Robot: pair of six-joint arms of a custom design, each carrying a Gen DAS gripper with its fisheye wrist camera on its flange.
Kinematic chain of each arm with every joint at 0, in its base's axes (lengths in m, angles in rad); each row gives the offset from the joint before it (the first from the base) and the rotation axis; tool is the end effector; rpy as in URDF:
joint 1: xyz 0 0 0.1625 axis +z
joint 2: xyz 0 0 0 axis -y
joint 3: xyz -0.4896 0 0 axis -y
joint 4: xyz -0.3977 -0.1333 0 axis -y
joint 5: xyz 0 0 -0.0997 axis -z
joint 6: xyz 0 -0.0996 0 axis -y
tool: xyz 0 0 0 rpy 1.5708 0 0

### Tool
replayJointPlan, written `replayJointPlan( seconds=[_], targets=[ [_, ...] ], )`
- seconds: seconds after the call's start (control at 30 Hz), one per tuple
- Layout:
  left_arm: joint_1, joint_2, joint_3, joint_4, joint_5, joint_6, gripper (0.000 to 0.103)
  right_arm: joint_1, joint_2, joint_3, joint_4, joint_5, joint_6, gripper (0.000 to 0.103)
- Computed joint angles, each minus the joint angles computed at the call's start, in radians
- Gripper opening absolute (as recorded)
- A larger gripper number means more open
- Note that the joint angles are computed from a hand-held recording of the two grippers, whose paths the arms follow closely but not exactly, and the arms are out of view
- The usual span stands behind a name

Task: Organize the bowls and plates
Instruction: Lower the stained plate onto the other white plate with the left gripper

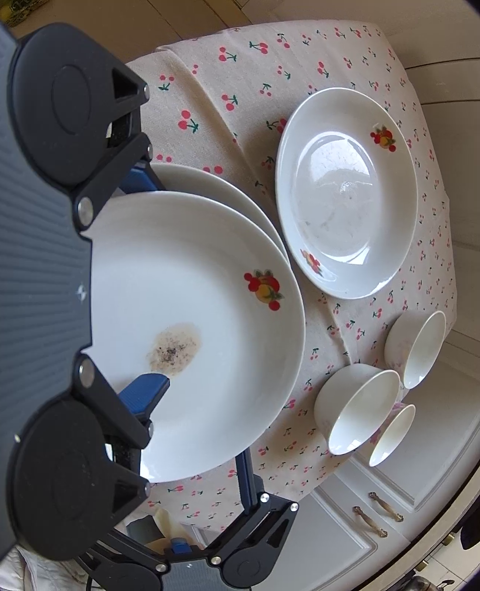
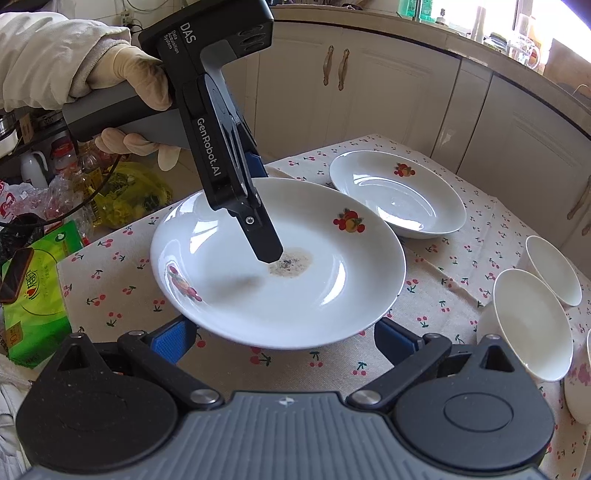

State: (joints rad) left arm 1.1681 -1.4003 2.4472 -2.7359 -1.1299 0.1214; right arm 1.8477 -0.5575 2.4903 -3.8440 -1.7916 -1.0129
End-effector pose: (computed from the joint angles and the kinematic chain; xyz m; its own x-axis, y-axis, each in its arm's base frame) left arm 0.0083 -0.4292 0.2230 -0.7984 0.4165 -0.4349 0.4895 0.8695 -0.0657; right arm 0.2169 -0.3553 -0.0087 -0.2888 -0.8732 0.3925 -0.9496 0.3134 -0.0016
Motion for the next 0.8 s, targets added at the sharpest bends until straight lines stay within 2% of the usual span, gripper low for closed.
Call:
replayJointPlan(
  seconds=[0.4,0.8],
  targets=[
    [0.000,-0.045,0.012,0.032,-0.013,-0.061,0.095,-0.001,-0.002,0.022,-0.050,0.007,0.004,0.103],
    [0.000,-0.078,0.036,0.009,-0.023,-0.102,0.096,-0.011,-0.008,0.048,-0.111,0.033,0.018,0.103]
  ],
)
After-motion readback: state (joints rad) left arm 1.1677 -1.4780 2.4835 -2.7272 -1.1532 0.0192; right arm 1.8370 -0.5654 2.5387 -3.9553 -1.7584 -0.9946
